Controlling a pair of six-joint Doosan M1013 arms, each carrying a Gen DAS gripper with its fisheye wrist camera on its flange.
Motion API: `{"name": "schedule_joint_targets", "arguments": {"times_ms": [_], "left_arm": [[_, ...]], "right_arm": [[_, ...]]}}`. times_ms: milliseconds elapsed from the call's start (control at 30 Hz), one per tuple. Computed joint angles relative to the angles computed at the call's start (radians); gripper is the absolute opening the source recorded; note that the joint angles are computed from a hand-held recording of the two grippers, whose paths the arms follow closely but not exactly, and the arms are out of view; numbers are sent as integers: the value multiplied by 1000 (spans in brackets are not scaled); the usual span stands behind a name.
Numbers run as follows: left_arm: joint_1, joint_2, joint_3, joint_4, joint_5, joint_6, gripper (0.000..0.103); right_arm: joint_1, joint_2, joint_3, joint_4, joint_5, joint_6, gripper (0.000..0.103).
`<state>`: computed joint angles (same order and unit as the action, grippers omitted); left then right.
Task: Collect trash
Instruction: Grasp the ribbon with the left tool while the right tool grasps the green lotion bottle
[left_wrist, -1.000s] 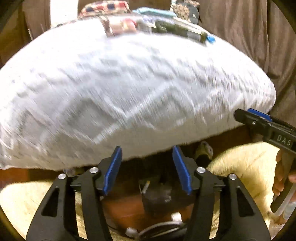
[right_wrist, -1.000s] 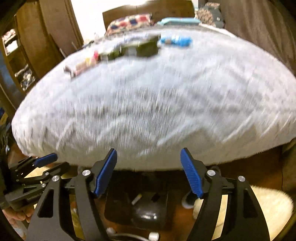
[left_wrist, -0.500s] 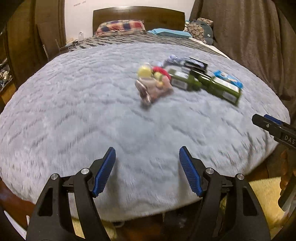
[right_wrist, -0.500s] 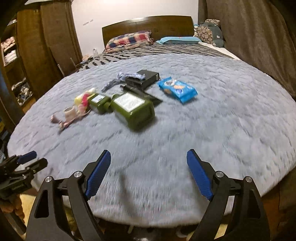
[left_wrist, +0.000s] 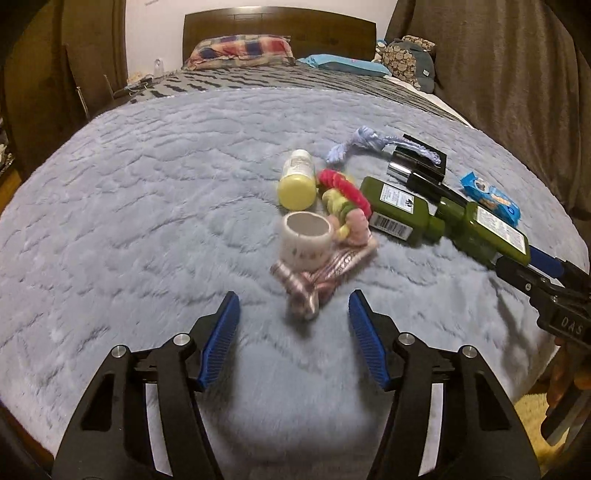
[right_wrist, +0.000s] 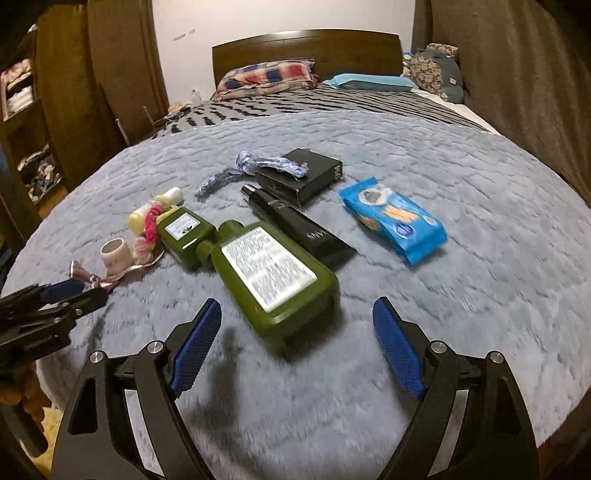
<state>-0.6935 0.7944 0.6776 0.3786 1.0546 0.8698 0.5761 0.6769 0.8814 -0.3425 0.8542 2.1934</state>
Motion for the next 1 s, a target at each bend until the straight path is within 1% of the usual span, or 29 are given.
{"name": "schedule_joint_targets", "arguments": {"times_ms": [167,333,367,433,533,633,733,833,1000], "left_arm": [[2,35,-57,1,28,17,55],[7,53,-87,2,38,16,40],[7,54,-89,4,38,17,39],[7,53,-86,12,37,19,28],[5,40,-62,21,26,9,19],[3,13,-16,21,2,-2,15],[-7,-16,33,22,-20,-6,14],[-26,-43,80,46,-35,-6,14],[-60,-91,162,62,-72,-18,14]], "right_arm": [[-3,38,-62,12,29,-23,85],[2,71,-115,1,53,-45,83],[4,73,-117,-9,54,-46,76],[11,71,-113,-32,53,-40,74],[15,55,-88,-32,43,-32,67],[19,30,-45,-31,23,-17,64],[24,-3,12,-29,-6,7,62],[33,-36,66,-27,-30,21,61],[57,-78,134,-90,-28,54,60]]}}
